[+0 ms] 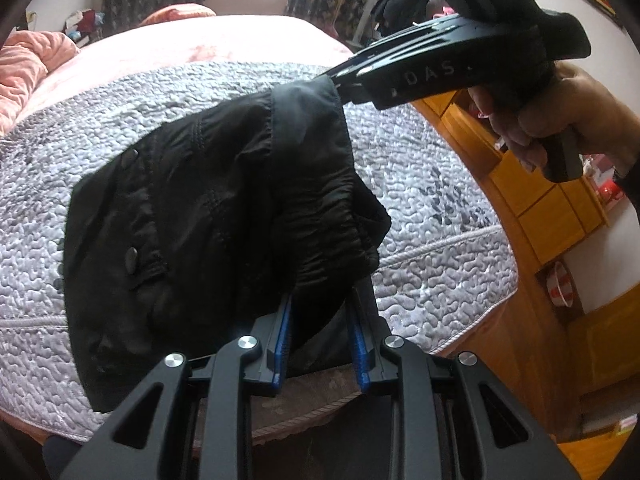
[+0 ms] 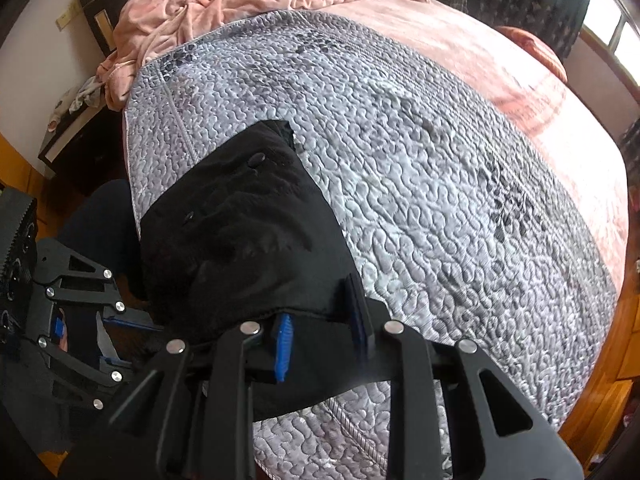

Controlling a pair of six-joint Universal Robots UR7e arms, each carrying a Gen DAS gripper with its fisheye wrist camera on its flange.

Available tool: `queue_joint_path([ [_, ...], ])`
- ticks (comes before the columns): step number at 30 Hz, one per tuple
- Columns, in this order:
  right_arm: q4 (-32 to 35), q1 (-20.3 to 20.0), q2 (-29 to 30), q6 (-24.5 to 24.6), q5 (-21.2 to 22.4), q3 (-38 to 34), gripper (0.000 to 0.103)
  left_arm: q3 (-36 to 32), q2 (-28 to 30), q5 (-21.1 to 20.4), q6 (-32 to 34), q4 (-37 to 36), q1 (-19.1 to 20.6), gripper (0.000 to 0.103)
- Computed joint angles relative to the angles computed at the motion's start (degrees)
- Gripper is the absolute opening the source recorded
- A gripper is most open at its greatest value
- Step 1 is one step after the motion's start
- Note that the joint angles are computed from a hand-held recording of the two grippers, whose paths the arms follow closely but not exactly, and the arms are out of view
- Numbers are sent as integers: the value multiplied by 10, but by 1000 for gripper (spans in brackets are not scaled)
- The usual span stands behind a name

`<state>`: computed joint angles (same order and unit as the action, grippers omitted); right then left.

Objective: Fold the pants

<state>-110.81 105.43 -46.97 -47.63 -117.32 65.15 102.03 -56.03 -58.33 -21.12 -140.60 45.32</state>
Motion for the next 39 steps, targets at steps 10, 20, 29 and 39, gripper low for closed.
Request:
queue_joint_path([
  [10,-33,-38,-6,-1,6,36,24,-16,39,-26,9,8,25,25],
  [20,-73,-75,-15,20,9,71,30,-28,67,-48,12,23,47,25],
  [29,-43,-152,-45,275,149,62,52,-31,61,-104,16,22,63,31],
  [39,-155,-223,-60,442,444,174,84,42,-62,-82,-16,-70,87,84],
])
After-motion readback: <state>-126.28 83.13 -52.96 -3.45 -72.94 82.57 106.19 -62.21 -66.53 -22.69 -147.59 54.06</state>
